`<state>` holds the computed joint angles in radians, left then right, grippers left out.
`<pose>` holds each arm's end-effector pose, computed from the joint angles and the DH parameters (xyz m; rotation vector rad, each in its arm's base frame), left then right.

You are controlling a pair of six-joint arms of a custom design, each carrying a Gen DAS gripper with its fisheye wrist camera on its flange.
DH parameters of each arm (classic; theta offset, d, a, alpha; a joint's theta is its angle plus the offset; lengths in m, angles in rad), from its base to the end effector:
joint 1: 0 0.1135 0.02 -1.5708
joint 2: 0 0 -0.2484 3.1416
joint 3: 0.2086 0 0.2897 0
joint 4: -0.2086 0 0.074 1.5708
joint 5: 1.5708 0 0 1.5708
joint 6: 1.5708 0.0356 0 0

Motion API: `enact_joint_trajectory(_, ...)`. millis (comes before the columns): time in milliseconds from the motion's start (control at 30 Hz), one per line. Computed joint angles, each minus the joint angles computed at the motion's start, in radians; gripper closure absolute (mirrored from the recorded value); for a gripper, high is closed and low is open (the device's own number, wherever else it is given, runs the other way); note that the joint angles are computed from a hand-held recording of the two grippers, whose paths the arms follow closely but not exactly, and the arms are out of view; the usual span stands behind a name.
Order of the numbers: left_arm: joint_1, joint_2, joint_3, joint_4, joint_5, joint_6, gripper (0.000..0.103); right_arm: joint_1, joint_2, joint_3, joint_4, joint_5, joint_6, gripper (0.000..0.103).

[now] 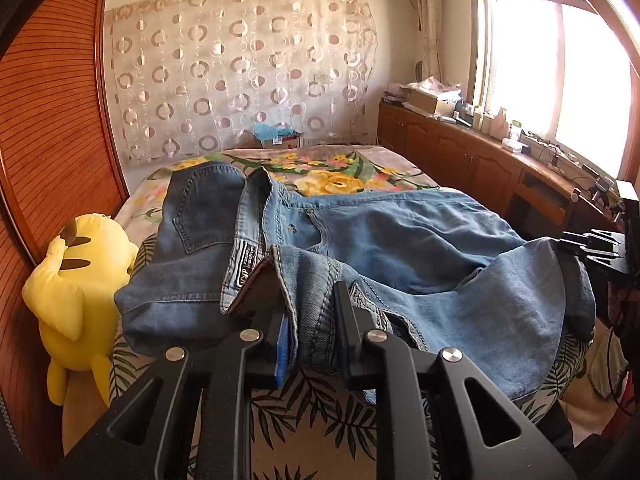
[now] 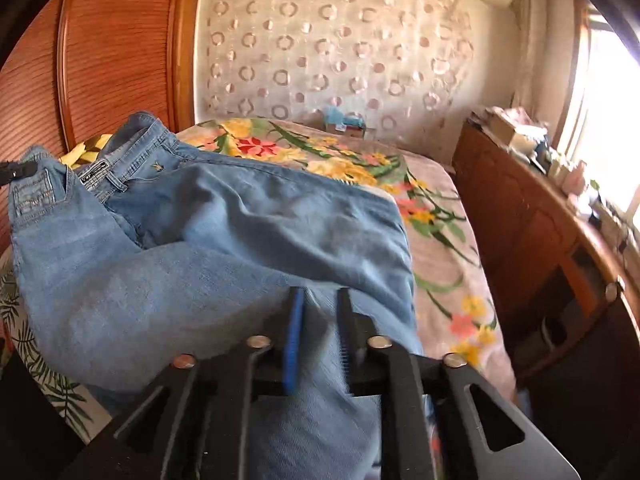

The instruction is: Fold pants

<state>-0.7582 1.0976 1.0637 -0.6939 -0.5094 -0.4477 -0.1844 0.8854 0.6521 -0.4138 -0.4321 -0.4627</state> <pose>0.2084 -0.1734 0.3151 0.0856 2.1901 -0.0867 0.2359 -0.0288 0.2345 -0.5282 2.0862 0.1066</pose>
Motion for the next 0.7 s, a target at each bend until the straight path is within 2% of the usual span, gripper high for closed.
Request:
enact_joint_trajectory(67,-0.005,-0.003,-0.007,0.0,-0.001,-0.004,0.083,-0.083,-0.065,-0.038,-0.048,-0.087,-0.02,0.063)
enact_joint_trajectory(200,-0.006,-0.004,-0.013,-0.001,-0.002,-0.012,0.083,-0.25,-0.224,-0.112,-0.221,-0.2,-0.13,0.062)
enact_joint_trajectory(367,-0.002,-0.006,-0.025,0.002,0.005,-0.023,0.083,-0.332,-0.385,-0.137,-0.457,-0.222,-0.211,0.061)
enact_joint_trajectory(433,-0.004,-0.003,-0.027,0.0,0.005,-0.025,0.083,-0.327,-0.439,-0.168,-0.494,-0.198,-0.23,0.06)
enact_joint_trajectory(533,-0.002,-0.002,-0.033,0.005,0.008,-0.028,0.083,-0.349,-0.414,-0.163,-0.503,-0.211,-0.23,0.047)
enact_joint_trajectory(700,0.009,0.001,-0.04,0.009,0.02,-0.031,0.083,-0.381,-0.4,-0.166,-0.525,-0.218,-0.272,0.046)
